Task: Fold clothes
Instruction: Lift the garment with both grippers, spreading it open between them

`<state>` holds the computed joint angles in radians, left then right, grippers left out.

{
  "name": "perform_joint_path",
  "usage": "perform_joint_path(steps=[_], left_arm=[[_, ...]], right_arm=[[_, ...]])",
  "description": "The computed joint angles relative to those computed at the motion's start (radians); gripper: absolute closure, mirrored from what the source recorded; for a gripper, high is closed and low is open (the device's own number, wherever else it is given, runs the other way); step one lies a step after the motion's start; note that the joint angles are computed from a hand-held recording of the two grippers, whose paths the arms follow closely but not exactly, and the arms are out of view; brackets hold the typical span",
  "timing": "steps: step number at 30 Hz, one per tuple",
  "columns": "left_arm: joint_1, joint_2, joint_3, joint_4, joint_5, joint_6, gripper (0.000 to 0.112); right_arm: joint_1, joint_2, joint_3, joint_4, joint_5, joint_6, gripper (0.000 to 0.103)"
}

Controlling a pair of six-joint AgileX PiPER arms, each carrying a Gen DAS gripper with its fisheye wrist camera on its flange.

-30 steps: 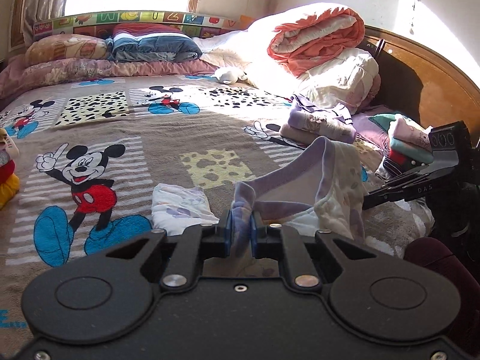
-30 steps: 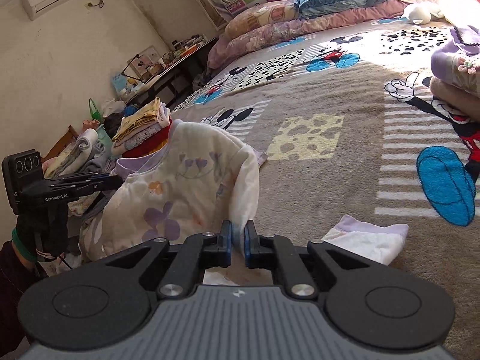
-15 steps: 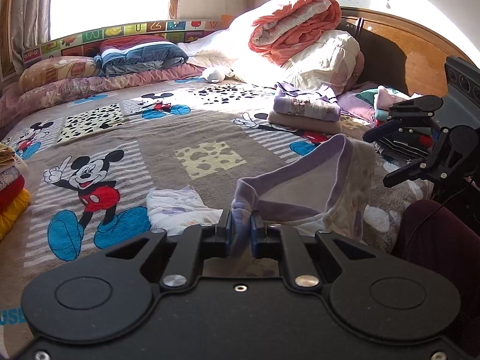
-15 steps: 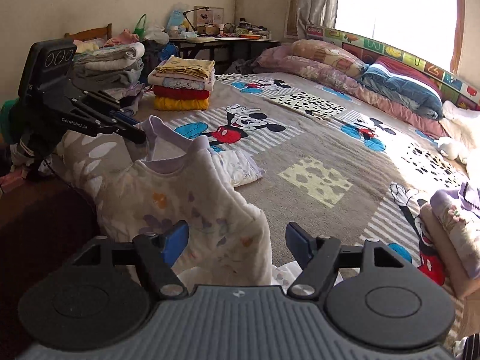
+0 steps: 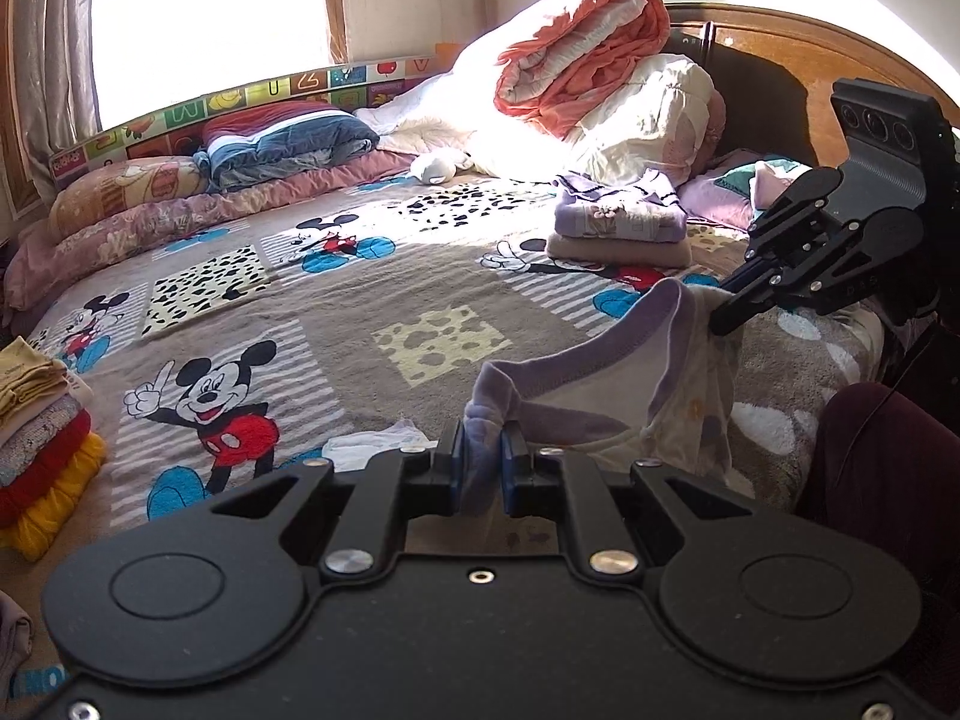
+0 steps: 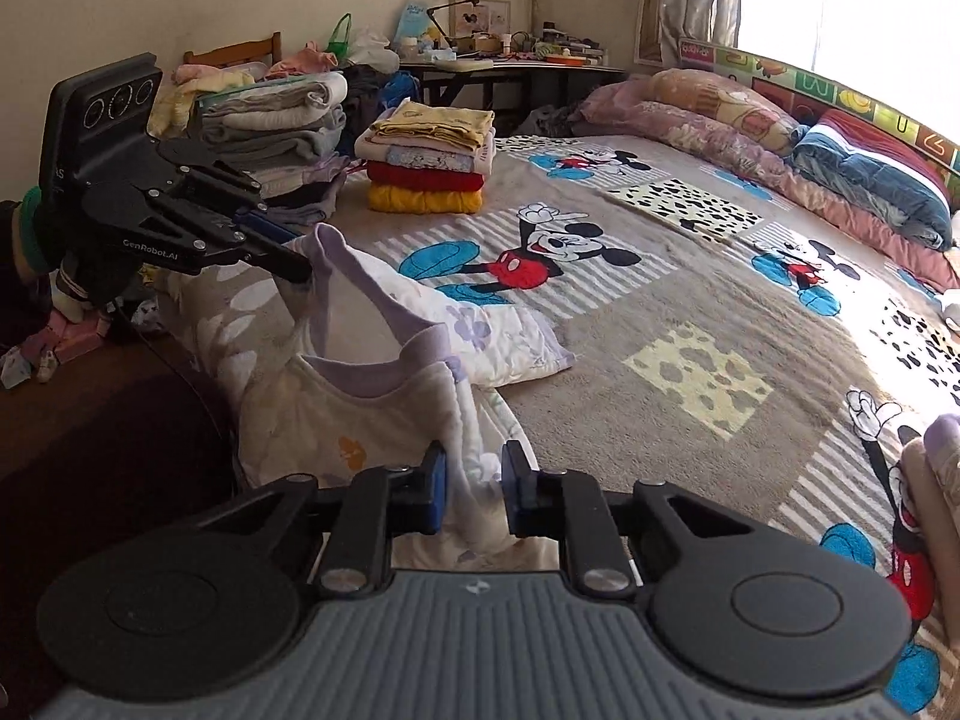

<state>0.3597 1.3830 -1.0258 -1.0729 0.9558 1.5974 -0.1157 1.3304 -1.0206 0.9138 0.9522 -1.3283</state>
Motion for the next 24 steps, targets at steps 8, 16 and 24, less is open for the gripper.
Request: perform_joint_path(steps=[8,16,24], left_arm=[[-0.046,0.028,-0.206,0.036,-0.008,-0.093,0.102],[-0.113,0.145,-0.495,0.113,-0.039,-0.231,0.103],[-0.186,0.349,-0.866,0.263,-0.034,-0.414,0.103]], right_arm=[[-0.023,0.023,-0.185,-0.022,0.047,0.076,0.091],[-0.033,0.134,-0.493,-0.056,0.096,0.182,0.091],[-0.039,0.358,-0.898,-0.118,0.175,0.337,0.093]])
